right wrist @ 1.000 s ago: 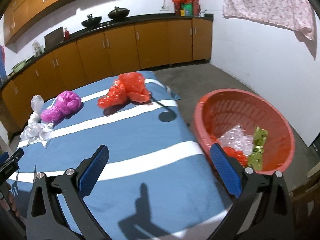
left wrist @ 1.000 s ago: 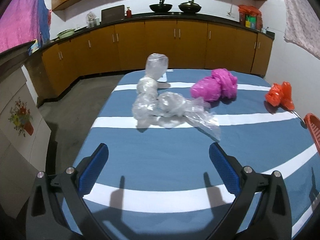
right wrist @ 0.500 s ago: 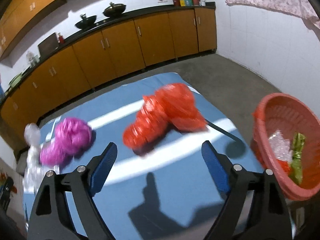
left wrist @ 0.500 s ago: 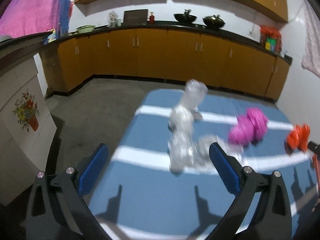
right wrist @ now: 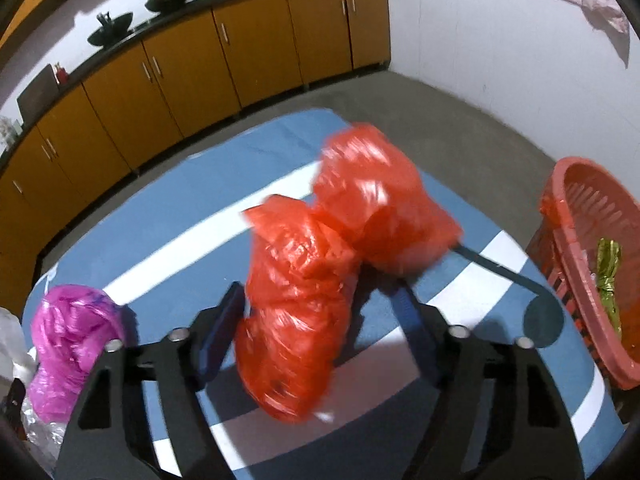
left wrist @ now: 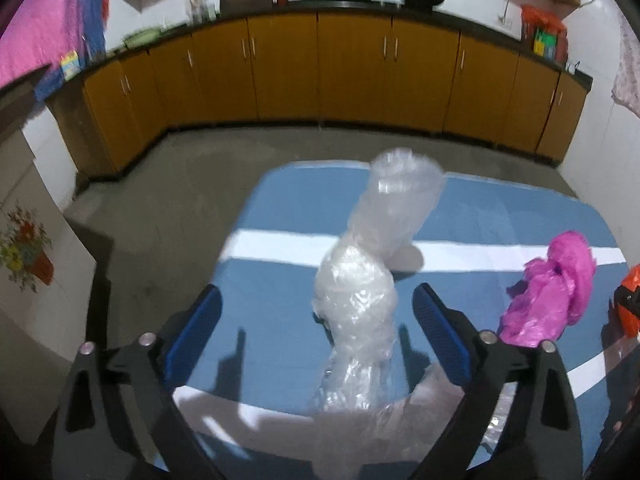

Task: Collect trash
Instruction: 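Grasp the clear bubble wrap with the left tool while the right tool grasps the red bag, then carry the bubble wrap and red bag toward the orange basket with both tools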

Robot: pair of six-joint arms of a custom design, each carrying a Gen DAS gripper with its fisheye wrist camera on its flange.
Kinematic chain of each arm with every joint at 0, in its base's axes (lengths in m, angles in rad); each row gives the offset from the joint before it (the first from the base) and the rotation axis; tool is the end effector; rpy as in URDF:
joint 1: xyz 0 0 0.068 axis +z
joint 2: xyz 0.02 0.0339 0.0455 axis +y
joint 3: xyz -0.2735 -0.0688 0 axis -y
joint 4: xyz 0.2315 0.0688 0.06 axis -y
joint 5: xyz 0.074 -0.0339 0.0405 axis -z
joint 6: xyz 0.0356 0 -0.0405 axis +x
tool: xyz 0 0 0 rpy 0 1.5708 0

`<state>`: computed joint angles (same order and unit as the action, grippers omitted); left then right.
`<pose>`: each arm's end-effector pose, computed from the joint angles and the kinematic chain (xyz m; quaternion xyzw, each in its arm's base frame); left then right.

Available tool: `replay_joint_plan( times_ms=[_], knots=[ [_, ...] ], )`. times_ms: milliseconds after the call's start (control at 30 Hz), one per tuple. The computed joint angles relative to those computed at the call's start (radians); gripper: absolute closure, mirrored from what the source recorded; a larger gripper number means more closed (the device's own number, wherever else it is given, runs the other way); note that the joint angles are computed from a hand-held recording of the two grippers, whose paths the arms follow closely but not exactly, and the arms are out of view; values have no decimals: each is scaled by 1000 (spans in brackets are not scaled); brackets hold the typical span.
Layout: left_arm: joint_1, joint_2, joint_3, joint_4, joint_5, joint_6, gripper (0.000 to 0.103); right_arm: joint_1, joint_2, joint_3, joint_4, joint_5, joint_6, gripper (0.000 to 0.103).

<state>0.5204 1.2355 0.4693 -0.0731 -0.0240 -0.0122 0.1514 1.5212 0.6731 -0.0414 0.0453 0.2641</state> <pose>0.1832 0.1060 0.1729 -0.2499 0.8997 0.1007 0.3433 0.2707 0.0397 0.1676 0.0606 0.9404 0.0480 0.3312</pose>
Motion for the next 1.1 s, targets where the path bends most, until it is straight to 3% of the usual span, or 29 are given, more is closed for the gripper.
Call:
replay_joint_plan(
  times_ms=[233, 400, 600, 767, 967, 1100],
  knots=[
    [33, 121, 35, -3, 79, -29, 35, -35, -9, -9, 15, -35, -78, 56],
    [24, 109, 12, 18, 82, 3, 61, -60, -34, -24, 12, -81, -122, 60],
    [55, 44, -22, 0, 127, 23, 71, -100, -111, -84, 12, -143, -208, 61],
    [85, -63, -55, -57, 154, 44, 73, -160, -207, -148, -31, -201, -300, 61],
    [159, -277, -42, -254, 227, 76, 73, -308, -376, -190, -187, -341, -433, 61],
    [201, -485, -16, -466, 294, 122, 73, -437, -482, -189, -333, -449, -547, 61]
  ],
)
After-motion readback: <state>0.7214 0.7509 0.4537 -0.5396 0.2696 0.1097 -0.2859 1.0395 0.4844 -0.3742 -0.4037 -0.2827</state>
